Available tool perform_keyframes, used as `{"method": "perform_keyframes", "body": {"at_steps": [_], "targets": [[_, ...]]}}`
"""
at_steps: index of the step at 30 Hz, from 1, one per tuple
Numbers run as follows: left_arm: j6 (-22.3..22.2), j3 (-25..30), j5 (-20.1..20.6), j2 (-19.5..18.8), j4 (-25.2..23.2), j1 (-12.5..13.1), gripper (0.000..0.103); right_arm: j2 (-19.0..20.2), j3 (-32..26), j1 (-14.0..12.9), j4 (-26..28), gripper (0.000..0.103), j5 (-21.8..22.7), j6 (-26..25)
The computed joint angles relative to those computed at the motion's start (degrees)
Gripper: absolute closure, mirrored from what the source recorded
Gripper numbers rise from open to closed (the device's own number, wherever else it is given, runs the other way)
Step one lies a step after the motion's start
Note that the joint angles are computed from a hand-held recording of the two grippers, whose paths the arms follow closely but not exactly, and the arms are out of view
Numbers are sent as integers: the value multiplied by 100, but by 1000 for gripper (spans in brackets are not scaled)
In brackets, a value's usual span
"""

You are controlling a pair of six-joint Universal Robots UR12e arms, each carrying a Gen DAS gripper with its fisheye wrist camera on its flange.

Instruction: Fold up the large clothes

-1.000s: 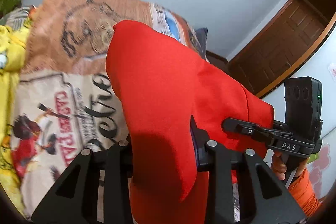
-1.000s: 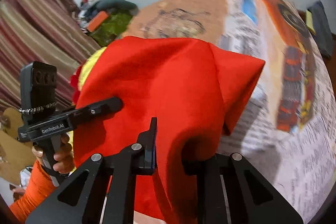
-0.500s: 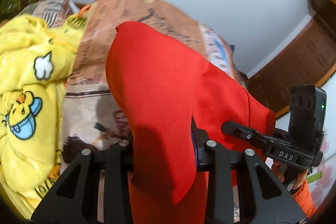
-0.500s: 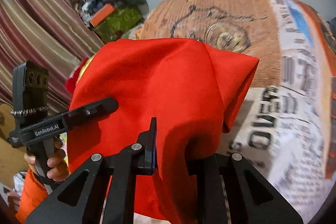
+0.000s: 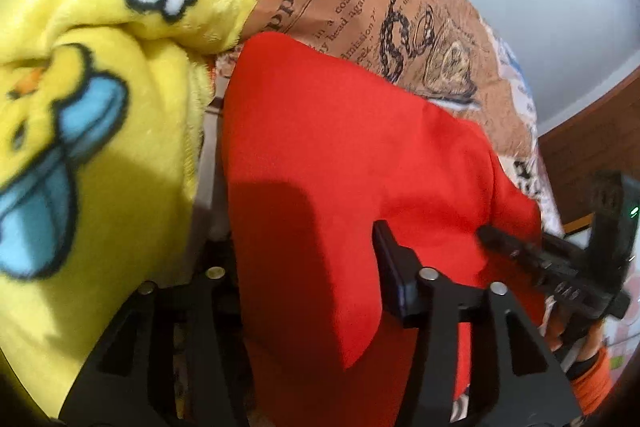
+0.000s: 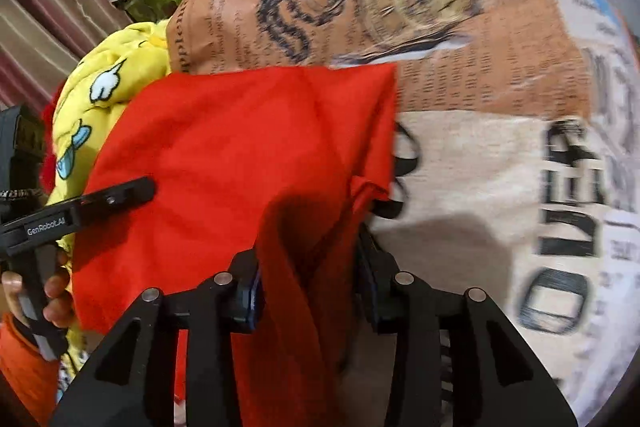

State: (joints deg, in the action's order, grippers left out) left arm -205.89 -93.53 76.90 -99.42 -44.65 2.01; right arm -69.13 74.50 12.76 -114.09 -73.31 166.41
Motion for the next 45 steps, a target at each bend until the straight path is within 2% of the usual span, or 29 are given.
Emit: {"method": "perform_keyframes", "body": {"at_steps": [1,3,6,9,13,15,19,21,23,26,32,39,42,45], "targets": [[41,30,169,27,-80,-54,45,-66,55,-12,-81,69,-87,5],[222,97,816,120,-242,-261,43,-200,170,-16,-267,69,-262,11],[517,58,1349,270,-307,-417,39,-425,407,33,-782,66,-682,-184],[663,-21,1537,397,-362,-517,38,-591,552,64,-977,62,-604,-414],[559,-152,1824,510,-501,-632,29,-750,801,140,-1140,36,-641,-518],[463,-283,1884,596,-495,-656,27,-775,882,160,-1042,36,-676,-586],[101,-496,1791,792,-540,-622,25,-776,952,187,-540,36,-1145,-546],[-29,-574,1809,902,-628,-619,25,-896,1107,155,-730,36,-1115,-668],[-58,-595,1946,976,-715,-665,25,-977,1119,168,-665,36,-1213,-704],[-94,-621,2124,1131,-746,-747,25,-1168,1207,137,-739,36,-1068,-735],[-126,-649,2346,1523,-341,-993,25,-1621,1328,56,-1116,36,-477,-417],[133,-498,2993,1873,417,-1532,25,-2288,1666,4,-2196,36,141,-46],[348,-422,3503,1966,928,-1908,25,-2554,1811,-79,-2613,36,520,122],[456,-407,3820,2022,1461,-2217,25,-2838,2029,-156,-3168,36,803,293]]}}
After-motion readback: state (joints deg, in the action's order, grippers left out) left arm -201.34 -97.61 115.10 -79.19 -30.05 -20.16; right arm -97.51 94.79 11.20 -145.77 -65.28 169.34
